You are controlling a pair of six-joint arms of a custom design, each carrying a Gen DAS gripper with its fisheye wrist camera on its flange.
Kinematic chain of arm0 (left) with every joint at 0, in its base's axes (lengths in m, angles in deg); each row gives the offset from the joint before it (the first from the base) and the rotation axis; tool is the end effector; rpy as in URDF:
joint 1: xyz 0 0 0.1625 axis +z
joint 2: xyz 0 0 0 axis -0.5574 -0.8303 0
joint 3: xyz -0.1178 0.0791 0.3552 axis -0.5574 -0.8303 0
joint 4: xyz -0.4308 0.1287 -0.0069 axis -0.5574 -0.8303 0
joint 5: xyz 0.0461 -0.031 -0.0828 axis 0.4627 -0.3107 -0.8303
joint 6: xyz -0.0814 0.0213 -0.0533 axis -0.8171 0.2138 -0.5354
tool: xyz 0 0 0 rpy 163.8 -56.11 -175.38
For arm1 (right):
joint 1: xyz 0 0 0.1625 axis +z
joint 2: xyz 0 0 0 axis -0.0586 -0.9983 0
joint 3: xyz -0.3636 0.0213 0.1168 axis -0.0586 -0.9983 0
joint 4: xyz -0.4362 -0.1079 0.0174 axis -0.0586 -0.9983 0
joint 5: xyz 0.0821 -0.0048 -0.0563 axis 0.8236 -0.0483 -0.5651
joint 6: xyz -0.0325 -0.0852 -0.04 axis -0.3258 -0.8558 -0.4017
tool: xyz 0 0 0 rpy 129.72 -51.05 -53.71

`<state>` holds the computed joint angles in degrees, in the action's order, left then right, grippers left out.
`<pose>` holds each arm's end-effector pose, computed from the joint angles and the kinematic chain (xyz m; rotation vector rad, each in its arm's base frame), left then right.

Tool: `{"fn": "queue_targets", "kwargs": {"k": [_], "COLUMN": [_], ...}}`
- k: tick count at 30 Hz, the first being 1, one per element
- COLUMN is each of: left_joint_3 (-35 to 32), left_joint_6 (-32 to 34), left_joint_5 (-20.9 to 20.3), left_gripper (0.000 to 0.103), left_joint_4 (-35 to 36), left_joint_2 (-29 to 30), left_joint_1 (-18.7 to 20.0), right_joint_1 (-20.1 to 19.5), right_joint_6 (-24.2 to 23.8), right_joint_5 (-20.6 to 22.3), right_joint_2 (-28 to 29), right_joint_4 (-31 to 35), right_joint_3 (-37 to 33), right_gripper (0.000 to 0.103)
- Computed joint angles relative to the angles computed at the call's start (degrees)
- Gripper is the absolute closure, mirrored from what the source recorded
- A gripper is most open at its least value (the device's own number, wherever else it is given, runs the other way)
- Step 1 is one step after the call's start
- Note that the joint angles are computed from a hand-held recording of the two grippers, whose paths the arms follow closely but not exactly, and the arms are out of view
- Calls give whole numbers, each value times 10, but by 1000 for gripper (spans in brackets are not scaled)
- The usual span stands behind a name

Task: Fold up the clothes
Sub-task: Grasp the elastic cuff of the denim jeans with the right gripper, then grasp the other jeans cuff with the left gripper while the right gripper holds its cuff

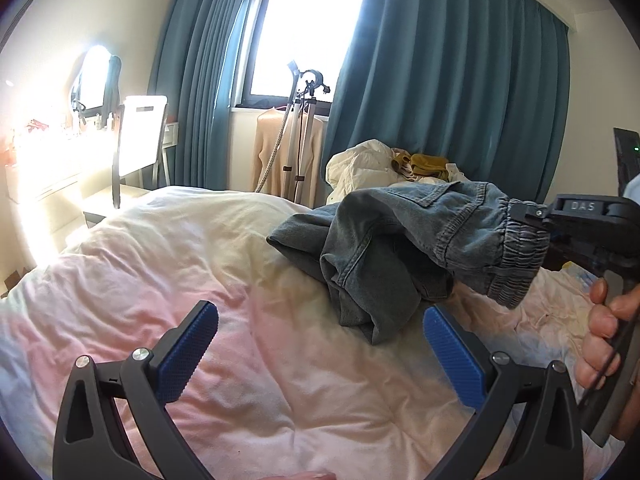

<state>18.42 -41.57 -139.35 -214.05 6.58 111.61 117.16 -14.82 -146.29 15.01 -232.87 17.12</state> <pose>0.0236 -0.7133 0.3638 0.4655 2.2196 -1.3601 0.4373 -0.7737 -0.0014 0.3913 -2.4689 1.3630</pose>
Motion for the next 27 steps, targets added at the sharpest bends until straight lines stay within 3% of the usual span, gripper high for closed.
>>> {"fn": "queue_targets", "kwargs": {"k": [7, 14, 21, 24, 27], "left_joint_3": [33, 91, 121, 124, 129], "left_joint_6": [-3, 12, 43, 48, 49], "left_joint_5": [-1, -11, 0, 10, 18], "left_gripper": [0, 0, 0, 0, 0], "left_joint_4": [-9, -21, -7, -1, 4], "left_joint_2": [-28, -68, -75, -70, -72], "left_joint_1": [-9, -23, -36, -38, -40], "right_joint_1": [31, 24, -30, -33, -29], "right_joint_6": [16, 78, 161, 151, 143], "right_joint_5": [-2, 21, 116, 105, 103], "right_joint_2": [-152, -226, -220, -214, -231], "right_joint_4": [-96, -143, -140, -99, -100], "right_joint_3": [277, 457, 507, 497, 512], "right_gripper": [97, 97, 96, 95, 92]}}
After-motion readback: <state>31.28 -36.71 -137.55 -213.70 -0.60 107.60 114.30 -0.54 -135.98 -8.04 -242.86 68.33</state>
